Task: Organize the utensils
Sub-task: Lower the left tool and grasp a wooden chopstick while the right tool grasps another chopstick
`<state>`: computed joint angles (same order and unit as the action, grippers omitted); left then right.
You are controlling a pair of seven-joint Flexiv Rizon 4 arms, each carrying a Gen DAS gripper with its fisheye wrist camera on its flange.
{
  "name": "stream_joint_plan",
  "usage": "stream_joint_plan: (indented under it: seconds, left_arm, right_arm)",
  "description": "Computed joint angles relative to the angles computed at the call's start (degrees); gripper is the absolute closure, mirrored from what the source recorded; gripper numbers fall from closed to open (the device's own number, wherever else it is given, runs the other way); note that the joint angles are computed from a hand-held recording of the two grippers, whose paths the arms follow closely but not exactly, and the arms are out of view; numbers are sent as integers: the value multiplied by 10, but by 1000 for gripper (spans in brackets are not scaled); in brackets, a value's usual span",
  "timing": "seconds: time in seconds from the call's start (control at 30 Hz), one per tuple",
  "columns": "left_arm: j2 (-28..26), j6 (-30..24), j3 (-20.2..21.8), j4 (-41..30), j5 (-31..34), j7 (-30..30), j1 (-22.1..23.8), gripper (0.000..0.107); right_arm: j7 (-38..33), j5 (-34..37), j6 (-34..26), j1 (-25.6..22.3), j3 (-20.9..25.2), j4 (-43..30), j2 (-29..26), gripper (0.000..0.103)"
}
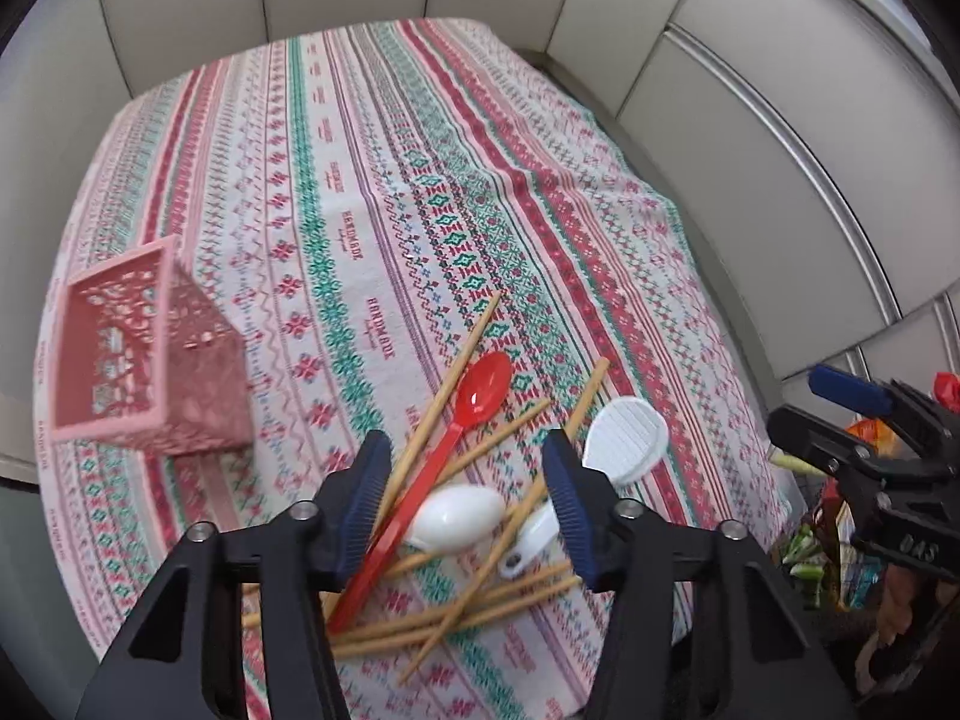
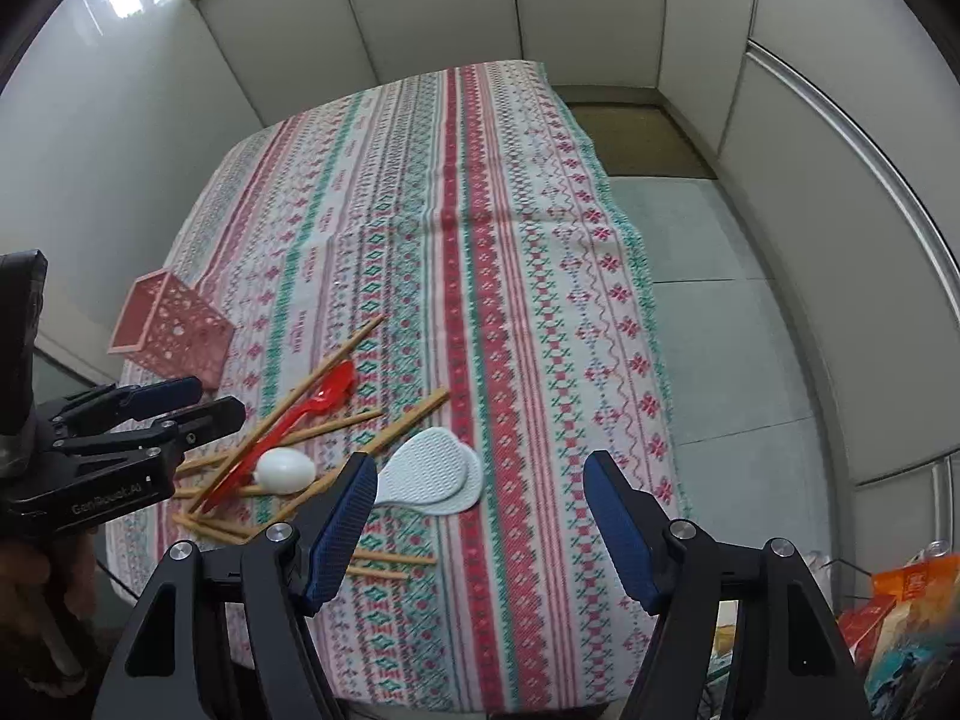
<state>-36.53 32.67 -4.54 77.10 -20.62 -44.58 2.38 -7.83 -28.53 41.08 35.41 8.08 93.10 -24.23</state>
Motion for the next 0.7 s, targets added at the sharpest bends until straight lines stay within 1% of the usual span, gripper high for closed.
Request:
stream_joint_plan:
  seconds: [0.13,0.27,0.3,0.4,0.47,0.5,0.53,0.57,0.6,0.63,0.7]
  left_arm:
    - [-42,-8,-2,-47,12,-30,-19,68]
    - [-74,8,-4,-78,23,-46,-34,70]
    - [-82,11,-3,-86,28,-51,-38,72]
    - [-106,8,1,-113,41,-68,-46,77]
    - [-118,1,-1,-126,41,-78,-46,78]
    - [-124,-6,-2,-133,40,-84,-46,80]
    - [-129,-11,-2,-139,40,-88,-46,85]
    - [-132,-13,-2,-142,42,-91,-46,88]
    - [-133,-10,-2,-142,44,-92,-47,93]
    - [-131,5,-3,-135,45,-89,-47,95]
    - [-130,25,-8,-126,45,-80,-46,96]
  right_arm:
    - [-5,35,2,-18,3,-5,-9,30]
    - [4,61,23,-28,2,-2,-12,30]
    - [5,65,27,-30,2,-2,-13,30]
    - [4,74,26,-31,3,-6,-16,30]
    - [3,77,22,-30,2,-9,-18,30]
    - [4,78,19,-30,2,-11,-19,30]
    - [5,79,18,-29,2,-12,-19,30]
    - [6,80,18,-29,2,-14,-20,30]
    - [5,83,19,-29,2,-16,-22,30]
    - [5,84,20,-29,3,-18,-24,30]
    - [3,89,25,-29,3,-22,-28,30]
